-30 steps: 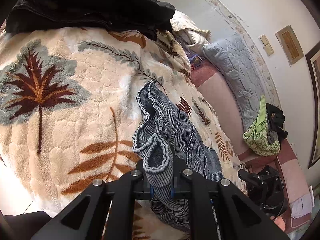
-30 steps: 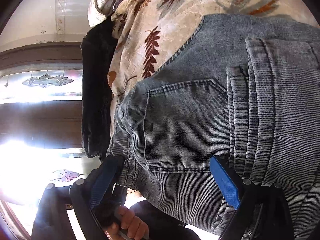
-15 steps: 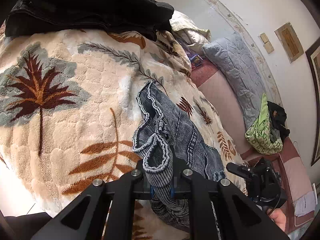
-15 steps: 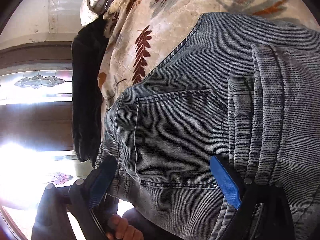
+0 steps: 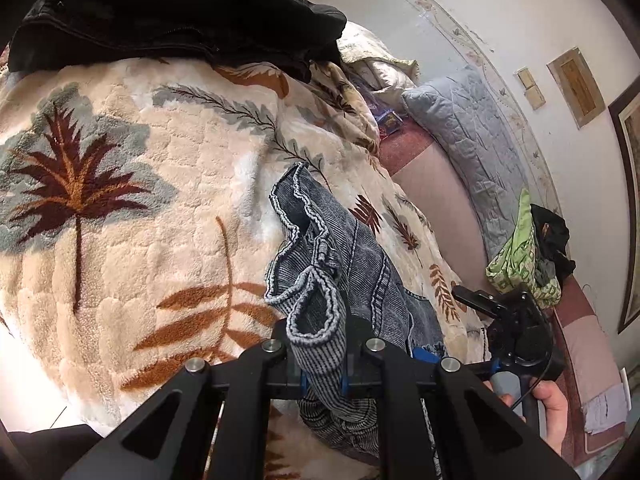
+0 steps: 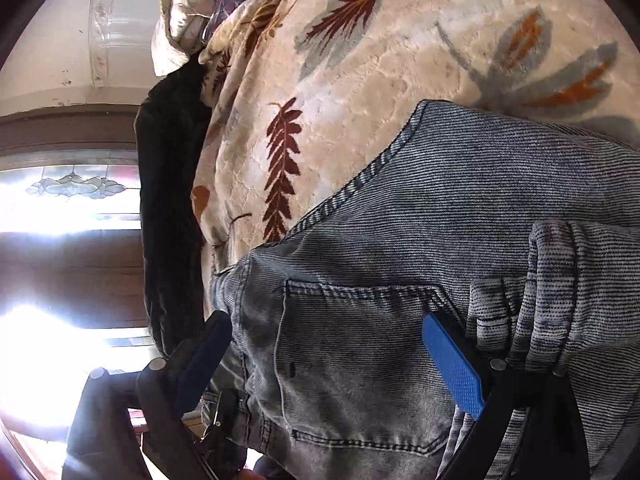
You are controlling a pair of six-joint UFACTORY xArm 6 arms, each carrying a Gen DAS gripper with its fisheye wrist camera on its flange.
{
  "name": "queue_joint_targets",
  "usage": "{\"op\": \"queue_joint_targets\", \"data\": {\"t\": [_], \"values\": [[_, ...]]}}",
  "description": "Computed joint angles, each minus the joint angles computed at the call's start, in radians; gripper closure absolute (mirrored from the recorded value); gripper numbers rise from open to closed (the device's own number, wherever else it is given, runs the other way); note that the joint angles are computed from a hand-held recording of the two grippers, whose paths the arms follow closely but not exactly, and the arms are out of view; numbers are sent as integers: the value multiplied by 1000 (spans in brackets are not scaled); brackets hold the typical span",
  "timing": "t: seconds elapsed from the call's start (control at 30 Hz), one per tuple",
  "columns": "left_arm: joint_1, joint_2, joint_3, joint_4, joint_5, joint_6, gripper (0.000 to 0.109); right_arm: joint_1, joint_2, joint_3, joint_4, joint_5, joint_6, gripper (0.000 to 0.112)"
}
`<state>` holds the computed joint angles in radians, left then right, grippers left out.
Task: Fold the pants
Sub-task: 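Fold the held cuff over toward the waistband with the left tool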
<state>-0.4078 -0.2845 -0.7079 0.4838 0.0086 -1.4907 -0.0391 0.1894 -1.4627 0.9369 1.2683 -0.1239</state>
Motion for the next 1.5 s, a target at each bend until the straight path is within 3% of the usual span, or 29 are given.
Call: {"op": "queue_joint_targets", "data": {"t": [0.2,0.5,0.6,0.8,0.9,0.97,1.03,1.1,1.17,1.2,1.23,1.3,1.43,1.5], "values": [[9,6,-34,148,22,-116,98,-121,-167,151,53,58,-105,14],[-102,34,-238,236,255,-15,98,-416,-336,397,65,189,-226,14],[-177,86,-375,288,350,47,98,-509,-362,454,140,227,-275,15],[-411,300,-741,365,524,264,99,-678,-380,485,241,295,-349,15],[-517,466,-931,314,581,412,99,-763,-368,495,289,310,-363,15],[-568,590,-1048,215,636,538,99,-818,-358,504,315,308,-362,15],[-602,742,-1190,37,759,722,99,-870,-343,505,340,311,-350,15],[-623,862,-1271,-66,889,795,95,-910,-327,515,401,334,-328,15],[-648,855,-1269,-1,881,796,88,-923,-318,501,401,350,-341,15],[-658,845,-1264,11,875,806,80,-923,-320,498,394,352,-347,15],[-658,829,-1247,-19,849,826,65,-922,-322,495,388,357,-357,15],[-648,764,-1179,-54,772,823,61,-916,-323,488,380,354,-370,14],[-626,602,-1013,147,662,602,56,-910,-336,497,382,345,-388,14],[-607,517,-923,284,670,450,52,-908,-348,504,374,337,-403,14]]}}
